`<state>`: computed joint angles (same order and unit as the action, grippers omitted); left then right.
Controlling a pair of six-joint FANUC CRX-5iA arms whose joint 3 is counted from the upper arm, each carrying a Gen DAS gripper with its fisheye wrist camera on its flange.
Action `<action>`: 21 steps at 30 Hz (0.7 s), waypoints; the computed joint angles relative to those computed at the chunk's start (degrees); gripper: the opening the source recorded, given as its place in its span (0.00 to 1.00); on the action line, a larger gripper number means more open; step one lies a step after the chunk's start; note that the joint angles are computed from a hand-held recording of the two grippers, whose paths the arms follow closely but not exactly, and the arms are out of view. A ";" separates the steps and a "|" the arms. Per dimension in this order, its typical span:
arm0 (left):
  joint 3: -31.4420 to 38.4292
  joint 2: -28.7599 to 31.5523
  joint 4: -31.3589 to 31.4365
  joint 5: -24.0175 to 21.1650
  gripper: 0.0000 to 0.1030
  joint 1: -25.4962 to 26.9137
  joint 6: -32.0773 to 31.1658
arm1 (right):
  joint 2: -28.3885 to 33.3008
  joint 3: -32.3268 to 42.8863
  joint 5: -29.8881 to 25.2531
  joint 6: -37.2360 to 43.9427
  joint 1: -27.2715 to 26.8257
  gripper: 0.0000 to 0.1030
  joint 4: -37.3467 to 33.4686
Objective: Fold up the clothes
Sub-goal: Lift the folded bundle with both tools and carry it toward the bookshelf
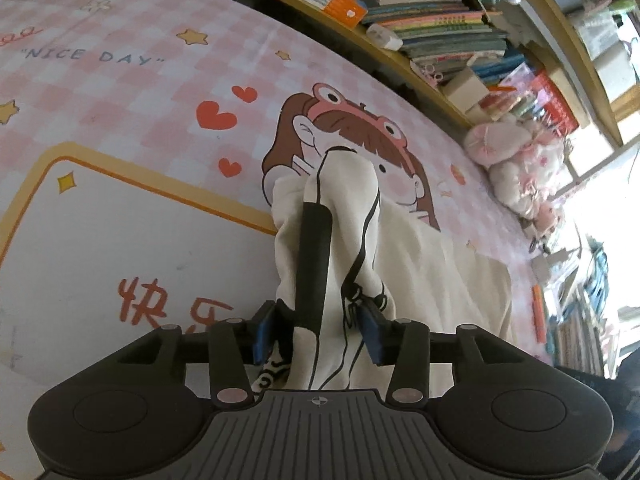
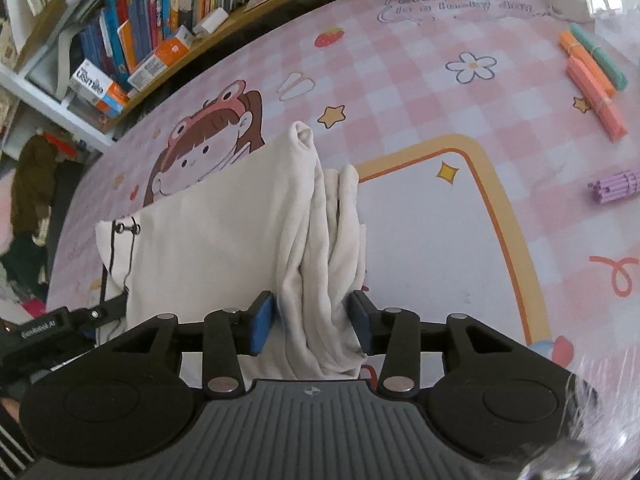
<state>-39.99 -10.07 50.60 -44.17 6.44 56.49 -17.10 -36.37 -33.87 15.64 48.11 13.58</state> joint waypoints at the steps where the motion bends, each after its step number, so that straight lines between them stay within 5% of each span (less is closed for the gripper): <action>1: -0.09 -0.07 0.19 0.15 0.41 -0.11 0.47 | 0.21 0.26 0.59 1.11 -0.35 0.28 -1.23; 6: -0.52 -0.41 1.11 0.95 0.18 -0.74 2.94 | 0.46 0.53 1.48 3.82 -0.36 0.18 -1.26; 12: -2.23 -2.35 5.05 1.93 0.16 -1.85 4.18 | -2.33 -2.49 3.41 1.17 0.68 0.15 6.37; 21: -1.03 -3.53 5.13 2.94 0.16 -3.09 5.03 | -3.30 -1.55 6.13 8.24 -1.54 0.15 3.72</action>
<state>-41.02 -13.60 55.73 -41.23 3.35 61.52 -20.40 -37.92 -27.74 23.88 46.57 17.30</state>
